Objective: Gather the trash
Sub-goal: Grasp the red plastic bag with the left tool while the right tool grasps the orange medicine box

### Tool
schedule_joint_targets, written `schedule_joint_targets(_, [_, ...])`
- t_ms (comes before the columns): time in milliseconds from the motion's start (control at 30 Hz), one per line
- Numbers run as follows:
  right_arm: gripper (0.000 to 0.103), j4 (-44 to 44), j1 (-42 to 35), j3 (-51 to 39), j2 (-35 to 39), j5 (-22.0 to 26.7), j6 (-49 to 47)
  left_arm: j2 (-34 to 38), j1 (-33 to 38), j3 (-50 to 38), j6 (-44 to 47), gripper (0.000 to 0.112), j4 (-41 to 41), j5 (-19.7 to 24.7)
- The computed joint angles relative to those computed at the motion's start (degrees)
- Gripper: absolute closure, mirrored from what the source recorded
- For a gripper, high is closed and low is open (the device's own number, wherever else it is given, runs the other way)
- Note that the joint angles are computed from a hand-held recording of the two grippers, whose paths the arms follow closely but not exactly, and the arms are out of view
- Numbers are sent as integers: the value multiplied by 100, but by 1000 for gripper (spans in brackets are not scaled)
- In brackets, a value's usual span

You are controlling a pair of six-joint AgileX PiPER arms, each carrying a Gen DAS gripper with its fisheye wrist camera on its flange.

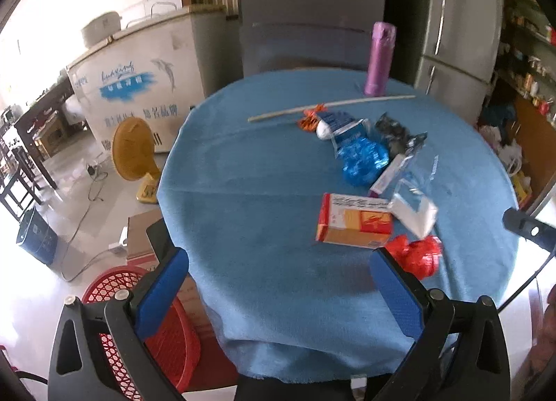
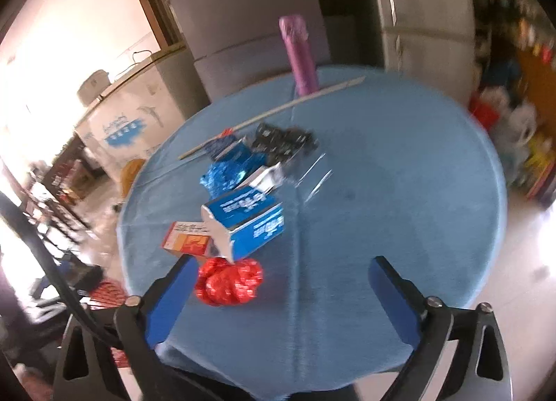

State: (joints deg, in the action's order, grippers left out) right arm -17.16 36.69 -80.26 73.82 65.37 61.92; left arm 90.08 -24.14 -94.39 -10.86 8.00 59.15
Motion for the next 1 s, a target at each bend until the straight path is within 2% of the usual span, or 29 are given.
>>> schedule_joint_targets(133, [12,1113,-711,406,55,-844,-527,137,116,30,319,9,-484,58])
schedule_joint_targets(233, [14,1383,-902,800,-20,-1197,-522,209,141,160,980,9,-1305,169])
schedule_joint_targets(367, [14,1547,-1258,1273,-277,-1347,-503,506,-1,117,1617,9,-1890,74])
schedule_joint_targets(533, [14,1423,-1497,1588,-579,-1233,-253,1253,-42,-403,2302,10,-2983,317])
schedule_joint_targets(600, [14,1451,-1554,1625,-638,-1227,-272,1529,-53,-617,2309,26,-3168,502])
schedule_joint_targets(633, [14,1456,-1571,1609,-651,-1210,-299,1707,-10,-740,2342,43,-3394,679])
schedule_joint_targets(667, [14,1487,-1606,1583,-633,-1211,-363,1838,19,-801,2372,54,-3596,815])
schedule_joint_targets(700, [14,1548,-1637,1569,-620,-1234,-443,1914,44,-763,2402,55,-3771,843])
schedule_joint_targets(767, [14,2026,-1856,1490,-545,-1374,-882,1730,18,-528,2493,57,-3816,561])
schedule_joint_targets(900, [14,3536,-2366,1010,59,-1500,-2179,1457,-80,-189,2697,64,-3778,371])
schedule_joint_targets(933, [14,3814,-2439,767,334,-1466,-2365,1363,-84,-65,2745,88,-3790,294])
schedule_joint_targets(1000, [14,3950,-2422,349,784,-1324,-2417,1236,-68,112,2796,88,-3776,237])
